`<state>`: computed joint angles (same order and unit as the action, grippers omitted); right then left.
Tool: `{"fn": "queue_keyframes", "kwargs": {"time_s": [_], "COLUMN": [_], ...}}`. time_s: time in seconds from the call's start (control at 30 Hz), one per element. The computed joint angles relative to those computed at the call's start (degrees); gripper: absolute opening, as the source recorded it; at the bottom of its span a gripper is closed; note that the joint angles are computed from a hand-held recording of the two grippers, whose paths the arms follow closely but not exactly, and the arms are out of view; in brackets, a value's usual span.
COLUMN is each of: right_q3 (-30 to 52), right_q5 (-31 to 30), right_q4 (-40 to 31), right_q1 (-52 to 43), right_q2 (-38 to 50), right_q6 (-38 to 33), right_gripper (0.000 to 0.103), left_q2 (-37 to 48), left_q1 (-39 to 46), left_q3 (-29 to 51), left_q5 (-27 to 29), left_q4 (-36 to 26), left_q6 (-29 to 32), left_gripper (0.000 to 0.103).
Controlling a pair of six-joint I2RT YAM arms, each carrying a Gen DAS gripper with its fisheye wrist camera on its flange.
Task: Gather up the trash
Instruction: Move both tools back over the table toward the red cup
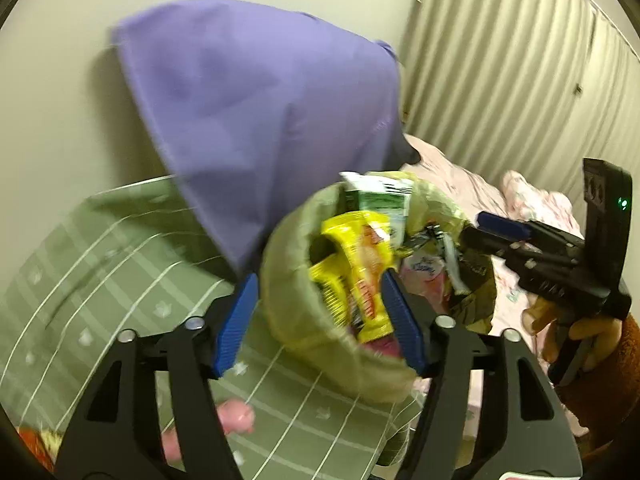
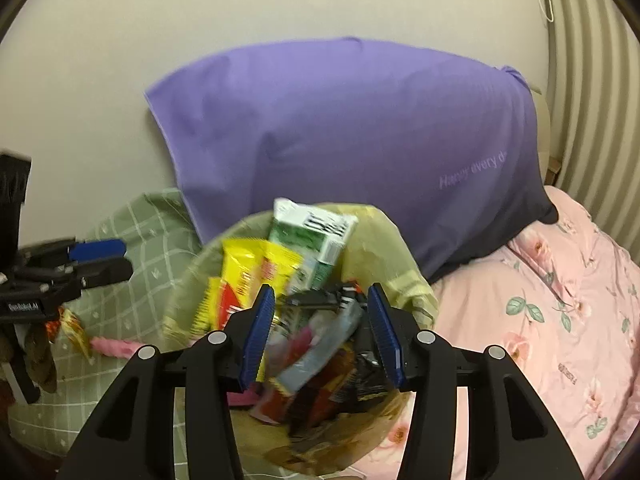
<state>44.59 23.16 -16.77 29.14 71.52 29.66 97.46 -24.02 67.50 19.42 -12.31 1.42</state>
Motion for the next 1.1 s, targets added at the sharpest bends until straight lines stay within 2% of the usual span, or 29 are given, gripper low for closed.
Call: {"fn": "queue_keyframes", "kwargs": {"time_s": [0.17,0.37,0.53,0.63,0.7,0.8,1.0,1.1], "right_q3": [1.31,6.43,9.98,11.75,13.05,15.32,21.18,24.84], "right_q5": [1.25,0.69,-3.57,-9.88,-13.57,-17.28,-17.39,-19.65], "right_q4": [0.87,3.69,7.19,9.14,9.79,10.73,9.57,7.91], "right_q1": [4.04,9.56,12.00,12.06,12.49,13.48,15.95,15.60], "right_q2": [-0.75,5.43,11.21,14.88,17.64,22.15,29.08,32.73], "right_q6": [0.07,-1.43,-3.71,-4.70,-5.64,-6.90,-11.31,-11.55], "right_gripper": [0.048,0.054,0.056,0.061,0.061,0.061,0.061,0.061], "left_q2": [-9.83,-17.42,-22.32,-24.14,-23.99,-22.72,-21.40,-14.61], "left_q1": [5.65,17.01,28.16,34.77,39.79,45.91,52.12,52.06], "left_q3": [-11.88,-20.42,-26.94,-30.67,-31.75,-31.87,-32.13,-27.64], "left_q5": [-2.98,-3.01,-2.73,-4.92,-5.47,-3.52,-1.10,1.44], "left_q4": [4.87,5.38,6.90,8.84,9.62,10.07,10.51,7.81], "left_q6": [-1.64,-1.55,-0.99,0.82,1.19,0.75,4.70,7.25], "left_gripper": [0.066,0.067,0.070,0.074,0.074,0.075,0.076,0.078]}}
